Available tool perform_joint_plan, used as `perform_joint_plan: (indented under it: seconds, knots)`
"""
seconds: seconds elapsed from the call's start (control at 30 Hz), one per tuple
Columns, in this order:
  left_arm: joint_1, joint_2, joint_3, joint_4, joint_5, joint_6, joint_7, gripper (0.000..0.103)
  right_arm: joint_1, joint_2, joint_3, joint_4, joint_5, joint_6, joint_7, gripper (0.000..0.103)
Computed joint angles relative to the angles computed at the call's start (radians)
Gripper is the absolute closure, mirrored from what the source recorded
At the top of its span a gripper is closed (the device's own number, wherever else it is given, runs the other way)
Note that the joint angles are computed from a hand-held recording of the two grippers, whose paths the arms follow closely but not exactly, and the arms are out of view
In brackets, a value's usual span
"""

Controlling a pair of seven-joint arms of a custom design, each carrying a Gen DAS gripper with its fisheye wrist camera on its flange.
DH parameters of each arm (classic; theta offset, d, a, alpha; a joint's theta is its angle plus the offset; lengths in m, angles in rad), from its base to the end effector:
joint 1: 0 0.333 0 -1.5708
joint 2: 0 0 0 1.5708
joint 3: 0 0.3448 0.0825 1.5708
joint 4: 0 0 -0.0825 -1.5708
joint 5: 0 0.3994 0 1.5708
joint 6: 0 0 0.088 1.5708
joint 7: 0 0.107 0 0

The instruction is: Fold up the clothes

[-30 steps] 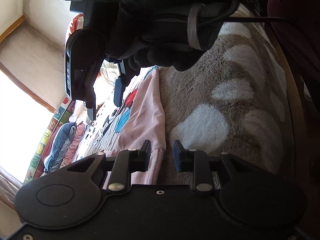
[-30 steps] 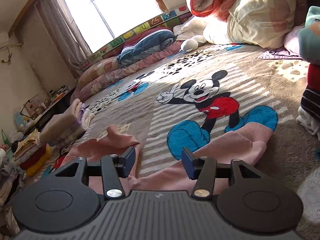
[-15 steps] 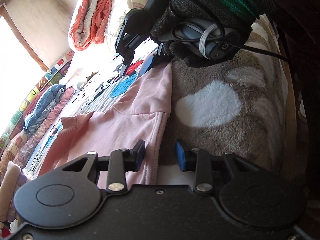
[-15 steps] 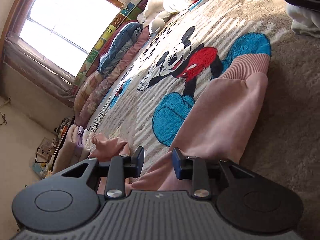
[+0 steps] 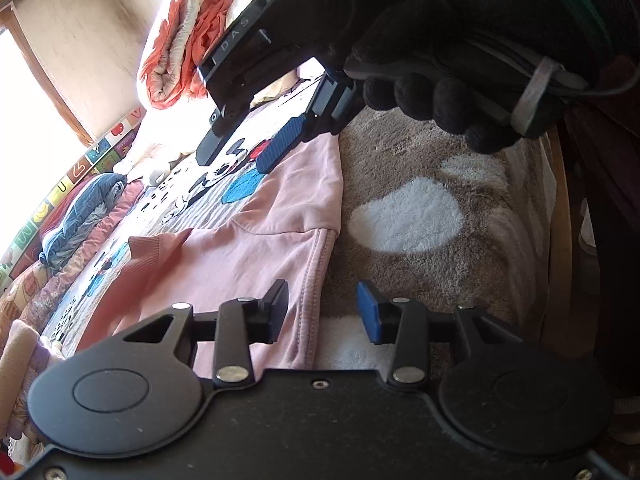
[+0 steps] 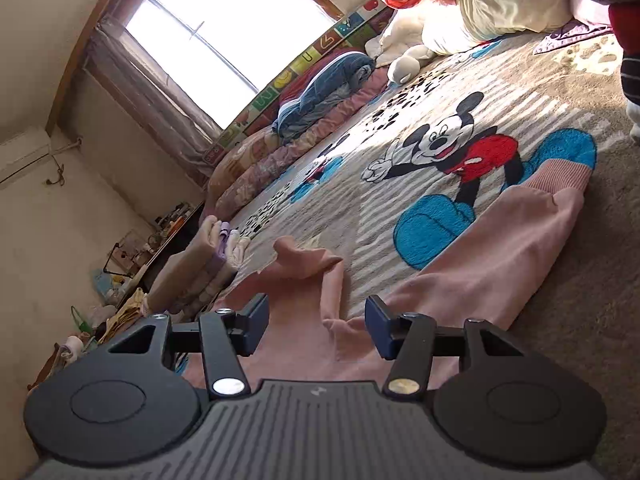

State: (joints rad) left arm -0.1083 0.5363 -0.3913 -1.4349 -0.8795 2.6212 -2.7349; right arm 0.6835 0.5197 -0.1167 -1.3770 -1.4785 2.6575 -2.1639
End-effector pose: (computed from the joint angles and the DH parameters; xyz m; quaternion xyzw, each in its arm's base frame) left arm 0.7181 -0.2918 0.4876 0.0611 0.8698 -0.4109 0.2662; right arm 0.6279 0.4584 0.5010 -0.3039 0.7449 -0.1941 0.5614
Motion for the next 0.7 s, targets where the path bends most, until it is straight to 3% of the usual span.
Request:
perform_joint_plan:
  seconds: [0.1,0.17,0.2,0.23,0.33,0.4,0.43,0.57,0.63,0.7]
  knots:
    - [0.017,-0.013,-0.008,-0.039,-0.020,0.017,0.040,0.063,0.000,0.040,0.024,0.034,0.058,0.034,-0.061,0.052]
    - [0.031,-0.015,-0.021,-0.055,-0.059,0.027,0.067,0.063,-0.015,0.056,0.065,0.027,0.197,0.015,-0.200,0.058]
    - [0.033,-0.014,-0.019,-0.054,-0.070,0.020,0.054,0.063,-0.010,0.053,0.066,0.007,0.232,-0.002,-0.220,0.088]
    - [0.034,-0.013,-0.016,-0.052,-0.078,0.011,0.040,0.063,0.020,0.035,0.032,-0.026,0.214,-0.012,-0.169,0.097]
    - [0.051,-0.020,-0.018,-0.050,-0.107,-0.023,0.041,0.061,0.062,0.007,0.012,-0.051,0.185,-0.090,-0.128,0.089]
    - [0.062,-0.027,-0.025,-0.053,-0.147,-0.023,0.062,0.060,0.078,0.005,0.013,-0.035,0.149,-0.116,-0.129,0.066]
    - [0.065,-0.026,-0.025,-0.049,-0.167,-0.025,0.059,0.060,0.079,0.011,0.017,-0.016,0.137,-0.117,-0.149,0.063]
    - [0.040,-0.026,0.013,-0.045,-0.138,-0.035,-0.029,0.060,0.073,0.083,0.037,0.118,0.192,-0.140,-0.380,0.063]
    - [0.034,-0.023,0.025,-0.044,-0.111,-0.048,-0.063,0.060,0.048,0.134,0.072,0.193,0.317,-0.148,-0.559,0.063]
    - [0.033,-0.019,0.040,-0.028,-0.074,-0.086,-0.122,0.060,0.014,0.195,0.139,0.277,0.490,-0.213,-0.791,0.066]
